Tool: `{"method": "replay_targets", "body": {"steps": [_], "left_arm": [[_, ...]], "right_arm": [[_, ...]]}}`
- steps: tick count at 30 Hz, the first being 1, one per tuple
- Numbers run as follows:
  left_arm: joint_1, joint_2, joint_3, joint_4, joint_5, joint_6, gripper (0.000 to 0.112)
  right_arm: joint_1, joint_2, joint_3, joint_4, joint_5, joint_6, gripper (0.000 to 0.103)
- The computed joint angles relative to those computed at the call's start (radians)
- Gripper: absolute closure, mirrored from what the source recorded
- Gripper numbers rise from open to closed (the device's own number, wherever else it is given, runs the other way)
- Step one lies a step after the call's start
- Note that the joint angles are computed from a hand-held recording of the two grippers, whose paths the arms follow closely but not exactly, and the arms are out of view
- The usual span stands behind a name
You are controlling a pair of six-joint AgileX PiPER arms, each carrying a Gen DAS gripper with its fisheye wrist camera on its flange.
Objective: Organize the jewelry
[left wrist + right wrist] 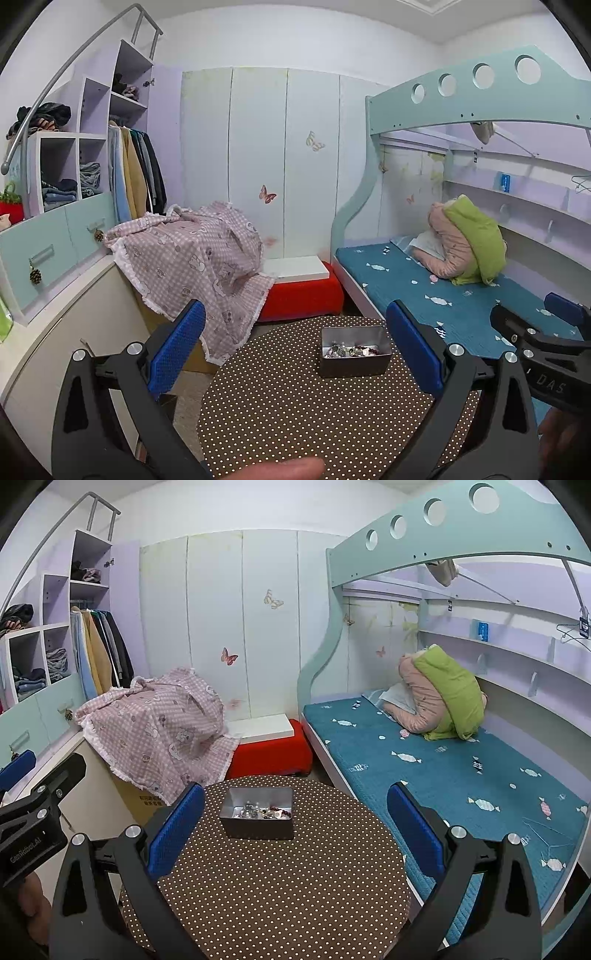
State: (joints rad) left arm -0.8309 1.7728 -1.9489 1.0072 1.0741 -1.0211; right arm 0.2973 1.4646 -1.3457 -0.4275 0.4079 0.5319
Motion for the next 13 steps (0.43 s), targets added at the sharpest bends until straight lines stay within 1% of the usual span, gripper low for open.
{"method": "replay_targets", "body": {"steps": [6, 13], "left_arm": [[-0.001, -0.014, 0.027, 0.011, -0.017, -0.020, 0.014], [0.006, -0.003, 0.004, -0.020, -0.003, -0.002, 0.014]], "right_arm": [[0.003, 0.003, -0.003, 0.002, 0.003, 0.000, 0.008], [0.008, 0.005, -0.003, -0.007, 0.002, 0.011, 0.008]]}}
